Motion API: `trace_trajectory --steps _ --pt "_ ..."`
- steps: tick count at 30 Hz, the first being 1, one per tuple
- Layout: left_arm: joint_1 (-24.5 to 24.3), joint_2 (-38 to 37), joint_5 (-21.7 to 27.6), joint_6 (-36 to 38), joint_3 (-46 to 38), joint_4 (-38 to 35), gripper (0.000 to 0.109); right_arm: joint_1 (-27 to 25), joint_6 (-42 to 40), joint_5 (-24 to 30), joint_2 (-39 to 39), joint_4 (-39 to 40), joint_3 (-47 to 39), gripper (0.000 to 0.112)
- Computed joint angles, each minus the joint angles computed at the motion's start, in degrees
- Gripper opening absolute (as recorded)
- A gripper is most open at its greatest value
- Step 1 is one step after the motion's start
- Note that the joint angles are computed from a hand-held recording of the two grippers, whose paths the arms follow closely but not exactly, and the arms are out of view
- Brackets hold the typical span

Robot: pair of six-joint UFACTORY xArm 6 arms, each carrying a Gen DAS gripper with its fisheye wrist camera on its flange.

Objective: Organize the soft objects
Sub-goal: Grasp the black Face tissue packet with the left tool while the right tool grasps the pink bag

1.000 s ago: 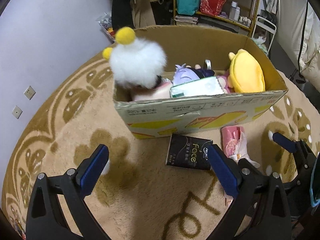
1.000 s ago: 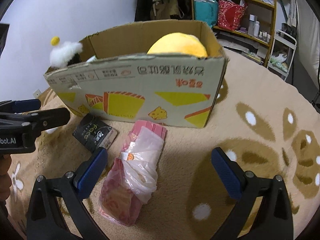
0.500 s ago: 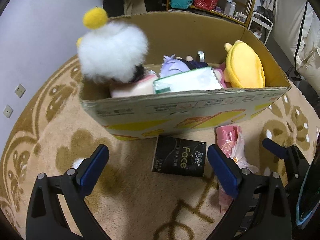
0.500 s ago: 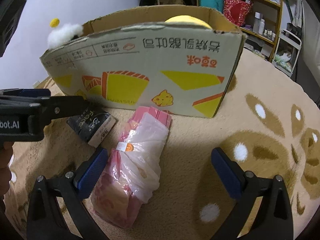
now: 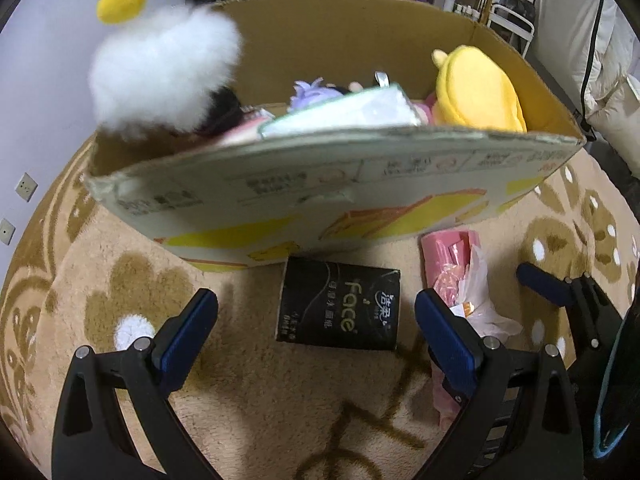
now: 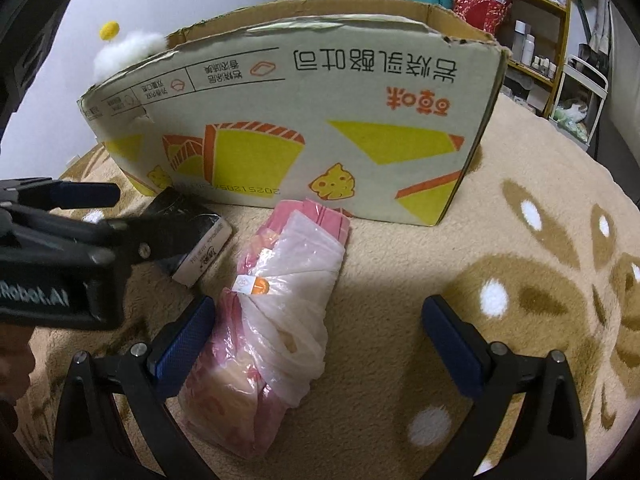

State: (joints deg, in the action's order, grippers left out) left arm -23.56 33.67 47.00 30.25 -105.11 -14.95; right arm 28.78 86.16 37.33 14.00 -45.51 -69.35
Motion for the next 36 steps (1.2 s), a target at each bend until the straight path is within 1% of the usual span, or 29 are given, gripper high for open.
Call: trace_trajectory --steps 3,5,7,10,15,17,18,24,25,26,29,30,31,32,34,35,36 --pt "-0.33 1.15 0.52 -0.14 -0.93 0.58 0.098 0.01 0.05 0.07 0.04 -0.01 -0.07 0.103" --pt "-0.39 2.36 2.14 -0.51 -2.49 0.65 0.098 -0.26 0.25 -0.29 -0.03 -0.32 0.28 0.103" --pt "-0.31 3.03 2.71 -0.40 -2.99 0.59 0.098 -0.26 0.10 -0.32 0.02 -0.27 0.28 0.103" --pt "-0.83 3.33 2.05 -0.49 -2.50 2.75 0.098 -0.34 -0.21 -0.33 0.10 -0.14 0.24 0.103" --pt "-1.46 4.02 1.89 -2.28 -2.63 4.21 0.097 -0.09 -1.18 0.22 0.53 0.13 -0.28 0.103" --pt "-1.63 4.60 1.58 -3.15 -3.15 5.57 0.092 0.01 -0.99 0.41 0.68 0.04 -0.44 0.102" --pt "-1.81 5.82 2.06 -3.68 -4.83 5.85 0.091 0.11 -1.31 0.78 0.90 0.21 -0.74 0.100" --pt "-0.85 7.48 3.88 -3.85 -7.67 3.86 0.071 0.30 -0.16 1.11 0.88 -0.29 -0.61 0.094" --pt "-0.59 7.75 4.28 -3.76 -8.22 3.46 0.066 0.35 -0.32 1.37 0.82 -0.27 -0.60 0.091" --pt "-0.36 8.15 4.85 -3.87 -8.97 2.90 0.064 0.28 -0.81 1.64 0.53 -0.08 -0.44 0.090" --pt "0.20 8.81 5.79 -3.69 -10.28 1.47 0.063 0.47 -1.70 2.38 0.28 0.21 -0.41 0.084" --pt "0.35 8.88 5.90 -3.59 -10.45 1.35 0.063 0.57 -1.72 2.54 0.18 0.15 -0.37 0.081" --pt "0.41 8.92 5.89 -3.50 -10.48 1.17 0.063 0.60 -1.76 2.38 -0.22 0.09 0.06 0.074" --pt "0.55 8.68 5.62 -3.39 -10.05 0.97 0.063 0.58 -2.09 1.94 -0.36 0.20 0.24 0.071" --pt "1.17 7.29 4.15 -2.52 -7.26 0.50 0.063 0.58 -2.63 1.03 -0.44 0.54 0.35 0.060" --pt "1.36 6.90 3.84 -2.56 -6.69 0.49 0.063 0.41 -2.88 -0.20 -0.53 0.76 0.63 0.055" --pt "1.54 6.44 3.40 -2.58 -6.00 0.49 0.063 0.66 -2.79 -0.22 -0.41 0.75 0.44 0.052"
